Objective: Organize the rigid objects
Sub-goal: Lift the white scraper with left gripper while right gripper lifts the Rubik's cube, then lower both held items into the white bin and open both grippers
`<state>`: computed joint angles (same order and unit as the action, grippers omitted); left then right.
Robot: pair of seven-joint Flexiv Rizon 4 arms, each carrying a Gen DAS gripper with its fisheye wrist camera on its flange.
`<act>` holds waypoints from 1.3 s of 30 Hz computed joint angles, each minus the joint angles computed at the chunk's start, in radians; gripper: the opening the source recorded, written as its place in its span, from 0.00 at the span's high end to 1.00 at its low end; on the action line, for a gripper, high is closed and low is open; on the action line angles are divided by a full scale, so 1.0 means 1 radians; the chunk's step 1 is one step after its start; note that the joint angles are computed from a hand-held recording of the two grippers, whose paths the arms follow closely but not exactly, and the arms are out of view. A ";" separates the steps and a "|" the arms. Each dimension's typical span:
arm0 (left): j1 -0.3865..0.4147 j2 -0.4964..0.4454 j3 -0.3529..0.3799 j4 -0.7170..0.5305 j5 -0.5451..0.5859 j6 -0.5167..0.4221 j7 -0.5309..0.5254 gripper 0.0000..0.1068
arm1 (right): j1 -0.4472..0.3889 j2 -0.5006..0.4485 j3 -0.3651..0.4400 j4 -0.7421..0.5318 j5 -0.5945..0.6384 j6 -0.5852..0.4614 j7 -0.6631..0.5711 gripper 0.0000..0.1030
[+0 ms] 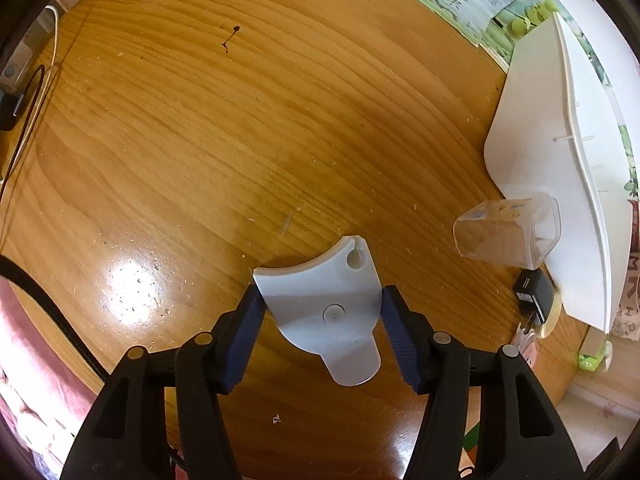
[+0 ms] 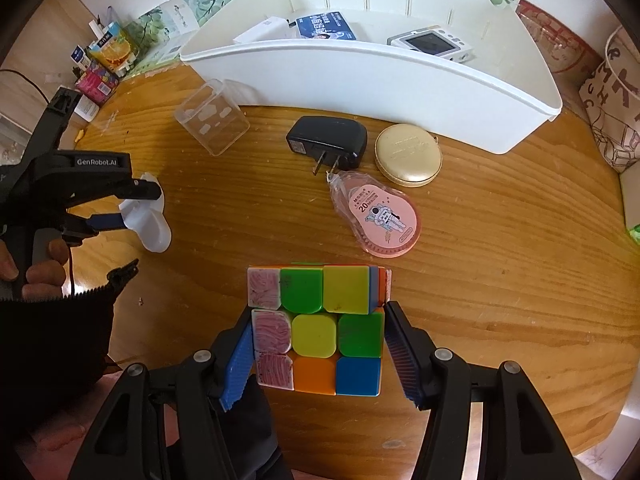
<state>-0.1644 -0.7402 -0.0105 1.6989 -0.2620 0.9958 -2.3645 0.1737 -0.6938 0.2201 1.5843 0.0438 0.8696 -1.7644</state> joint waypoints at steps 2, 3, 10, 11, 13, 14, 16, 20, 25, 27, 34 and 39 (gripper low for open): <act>0.012 0.008 -0.016 0.016 -0.010 0.009 0.023 0.41 | 0.001 0.006 -0.001 0.010 0.006 0.019 0.009 0.41; 0.015 0.014 -0.022 0.028 -0.015 0.013 0.031 0.41 | 0.003 0.009 -0.002 0.016 0.008 0.031 0.016 0.41; 0.016 0.038 -0.013 0.041 -0.004 0.000 0.086 0.41 | 0.007 0.013 0.012 0.021 0.018 0.077 0.034 0.41; 0.015 0.044 -0.007 0.041 0.003 -0.002 0.090 0.41 | 0.008 0.013 0.014 0.019 0.019 0.084 0.035 0.41; 0.012 0.055 0.007 0.036 0.017 -0.010 0.092 0.41 | 0.010 0.012 0.018 0.012 0.022 0.103 0.038 0.41; 0.011 0.060 0.012 0.034 0.024 -0.011 0.093 0.41 | 0.011 0.012 0.020 0.007 0.023 0.112 0.040 0.41; 0.014 0.073 0.023 0.030 0.037 -0.017 0.096 0.41 | 0.013 0.009 0.021 -0.008 0.024 0.129 0.045 0.41; 0.008 0.090 0.047 -0.008 0.077 -0.037 0.093 0.41 | 0.015 0.002 0.022 -0.040 0.020 0.161 0.050 0.41; 0.012 0.116 0.068 -0.042 0.133 -0.052 0.110 0.41 | 0.017 -0.017 0.019 -0.094 0.006 0.195 0.053 0.41; 0.010 0.117 0.075 -0.062 0.154 -0.051 0.112 0.41 | 0.019 -0.025 0.016 -0.115 -0.005 0.202 0.050 0.41; 0.000 0.106 0.111 -0.175 0.242 -0.067 0.119 0.41 | 0.022 -0.063 0.001 -0.200 -0.035 0.235 0.042 0.41; -0.017 0.084 0.131 -0.288 0.309 -0.075 0.126 0.41 | 0.020 -0.094 -0.011 -0.256 -0.053 0.255 0.054 0.41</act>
